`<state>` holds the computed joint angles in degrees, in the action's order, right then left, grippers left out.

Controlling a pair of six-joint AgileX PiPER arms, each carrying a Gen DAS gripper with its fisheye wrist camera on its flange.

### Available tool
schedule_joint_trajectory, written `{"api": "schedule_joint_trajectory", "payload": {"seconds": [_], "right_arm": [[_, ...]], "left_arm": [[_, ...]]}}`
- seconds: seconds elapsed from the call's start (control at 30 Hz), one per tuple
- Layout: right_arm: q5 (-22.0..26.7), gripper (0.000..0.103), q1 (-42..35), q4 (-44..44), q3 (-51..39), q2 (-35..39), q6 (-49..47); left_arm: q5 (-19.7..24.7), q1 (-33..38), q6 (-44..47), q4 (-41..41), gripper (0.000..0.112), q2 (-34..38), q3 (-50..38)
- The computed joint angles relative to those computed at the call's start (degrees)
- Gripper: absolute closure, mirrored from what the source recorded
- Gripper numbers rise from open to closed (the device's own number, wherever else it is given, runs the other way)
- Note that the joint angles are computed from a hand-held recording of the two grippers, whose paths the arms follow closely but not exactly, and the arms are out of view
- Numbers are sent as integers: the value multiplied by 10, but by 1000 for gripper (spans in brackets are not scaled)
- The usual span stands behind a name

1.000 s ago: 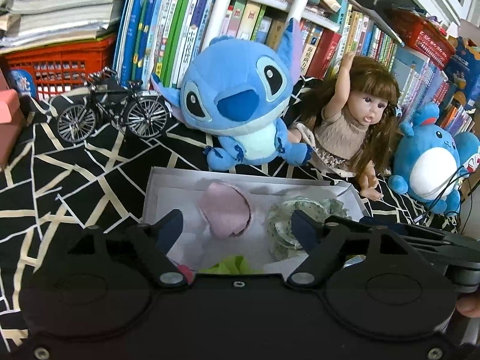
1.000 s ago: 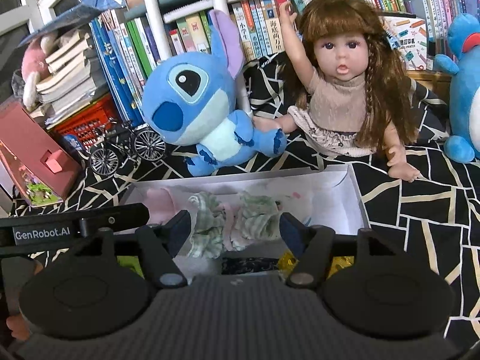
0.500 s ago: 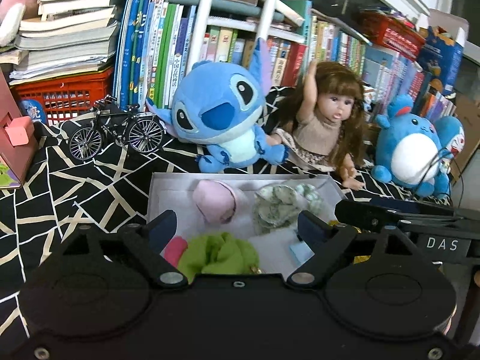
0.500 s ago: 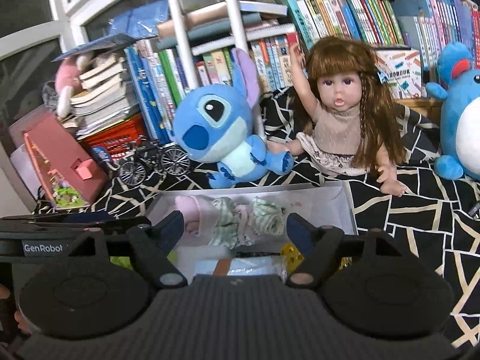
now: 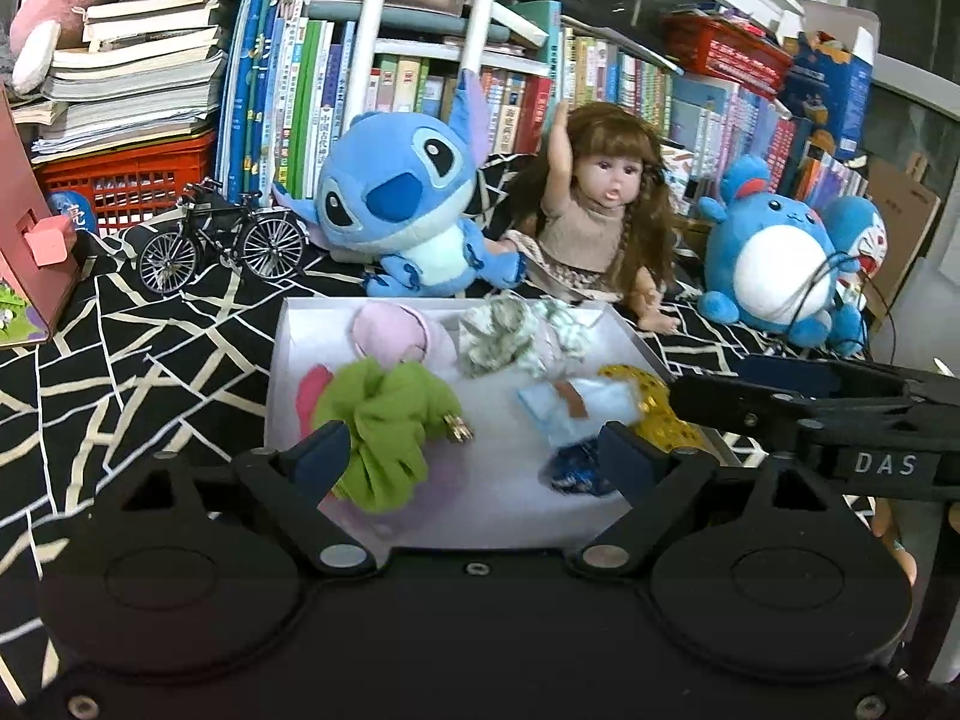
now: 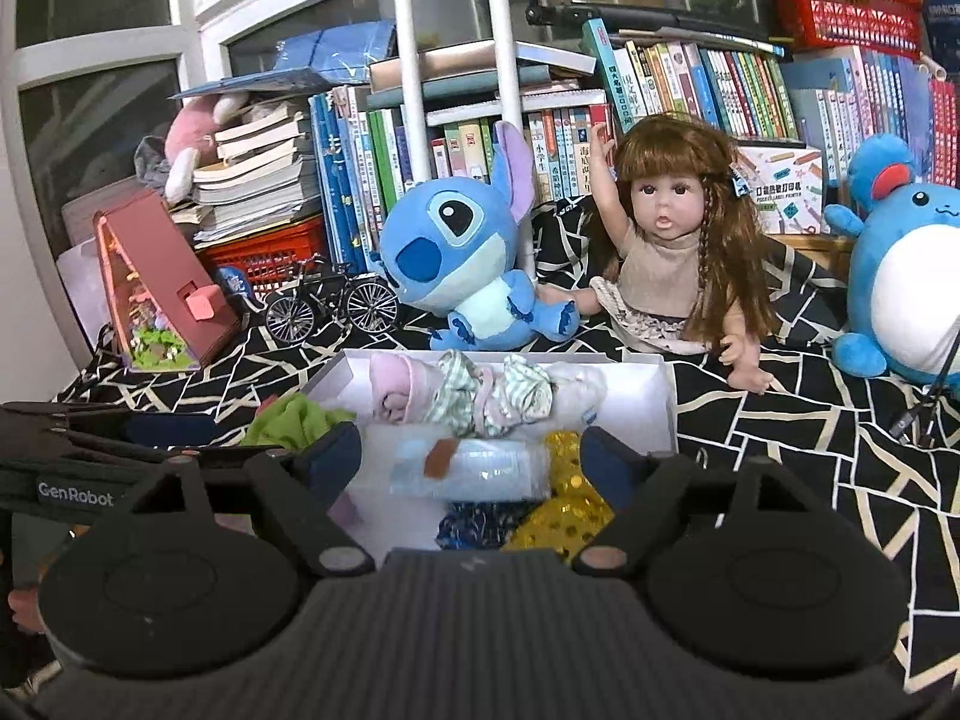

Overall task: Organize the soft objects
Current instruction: 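Move both open tools back out of the box toward the small packet, then grasp the small white packet with printed text using the left tool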

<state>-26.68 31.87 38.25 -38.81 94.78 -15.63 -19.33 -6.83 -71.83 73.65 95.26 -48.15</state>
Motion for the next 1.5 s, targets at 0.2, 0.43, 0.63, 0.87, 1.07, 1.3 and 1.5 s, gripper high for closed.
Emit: {"api": "schedule_joint_trajectory", "payload": {"seconds": [0.2,0.43,0.63,0.87,1.07,1.3,1.5], "right_arm": [[-54,12,28,1,50,-7,22],[-101,12,62,15,96,-2,29],[-136,12,86,26,130,2,40],[-179,12,107,13,172,18,99],[-243,12,163,58,208,54,121],[-259,12,164,44,235,59,155],[-268,12,163,37,240,61,169]], "left_arm": [[-14,-13,152,-162,22,-34,82],[-29,-30,234,-245,22,-50,144],[-43,-46,301,-324,22,-69,197],[-84,-84,433,-498,21,-95,287],[-130,-138,487,-602,21,-111,365],[-170,-301,611,-835,26,-137,431],[-193,-446,722,-1033,56,-101,420]]}}
